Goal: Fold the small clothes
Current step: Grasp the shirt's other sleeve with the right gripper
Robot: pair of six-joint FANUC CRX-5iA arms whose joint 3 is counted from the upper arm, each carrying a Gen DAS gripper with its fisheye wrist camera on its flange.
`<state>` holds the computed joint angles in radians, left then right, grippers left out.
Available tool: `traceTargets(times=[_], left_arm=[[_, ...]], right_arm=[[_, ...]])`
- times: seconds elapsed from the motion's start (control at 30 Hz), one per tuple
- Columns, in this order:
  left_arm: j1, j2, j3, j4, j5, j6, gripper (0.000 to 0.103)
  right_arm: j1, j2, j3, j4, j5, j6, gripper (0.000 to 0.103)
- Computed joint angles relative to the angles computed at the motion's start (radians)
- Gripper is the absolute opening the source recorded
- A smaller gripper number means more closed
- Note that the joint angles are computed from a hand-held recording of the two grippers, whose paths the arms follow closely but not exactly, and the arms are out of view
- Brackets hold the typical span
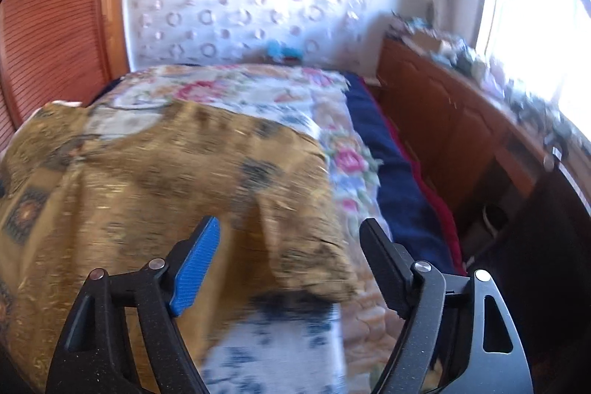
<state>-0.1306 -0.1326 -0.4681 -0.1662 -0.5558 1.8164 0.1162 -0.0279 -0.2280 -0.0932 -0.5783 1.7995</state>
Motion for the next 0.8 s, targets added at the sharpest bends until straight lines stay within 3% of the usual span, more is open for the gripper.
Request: traceTargets(times=[0.1, 0.13, 0.2, 0.23, 0.4, 0.5, 0.63, 0.8], left_arm=[[-0.051, 0.006, 0.037, -0.108, -0.032, 0.101, 0.050], [-0.054, -0.001, 0.029, -0.097, -0.020, 0.089, 0.050], [-0.034, -0.033, -0.028, 0.027, 0.045, -0.022, 0.050], [-0.035, -0.044, -0.041, 0.060, 0.059, -0.045, 0.050], [-0.095, -0.089, -0.043, 0.056, 0.087, 0.012, 0.050], [-0.130, -0.104, -0.046, 0.072, 0.116, 0.034, 0.050], [-0.208, -0.086, 0.010, -0.042, 0.099, 0.174, 0.050], [-0.238, -0.069, 0.024, -0.046, 0.118, 0.220, 0.050]], right_arm=[[-0.045, 0.052, 0.060, -0.055, -0.065, 0.032, 0.076], [-0.054, 0.059, 0.071, -0.070, -0.081, 0.037, 0.076], [-0.084, 0.091, 0.116, -0.127, -0.141, 0.054, 0.074], [-0.087, 0.099, 0.127, -0.138, -0.159, 0.050, 0.069], [-0.130, 0.138, 0.180, -0.209, -0.249, 0.070, 0.060], [-0.155, 0.163, 0.219, -0.267, -0.300, 0.095, 0.049], [-0.142, 0.149, 0.208, -0.235, -0.278, 0.090, 0.019], [-0.076, 0.085, 0.137, -0.118, -0.146, 0.049, 0.013]])
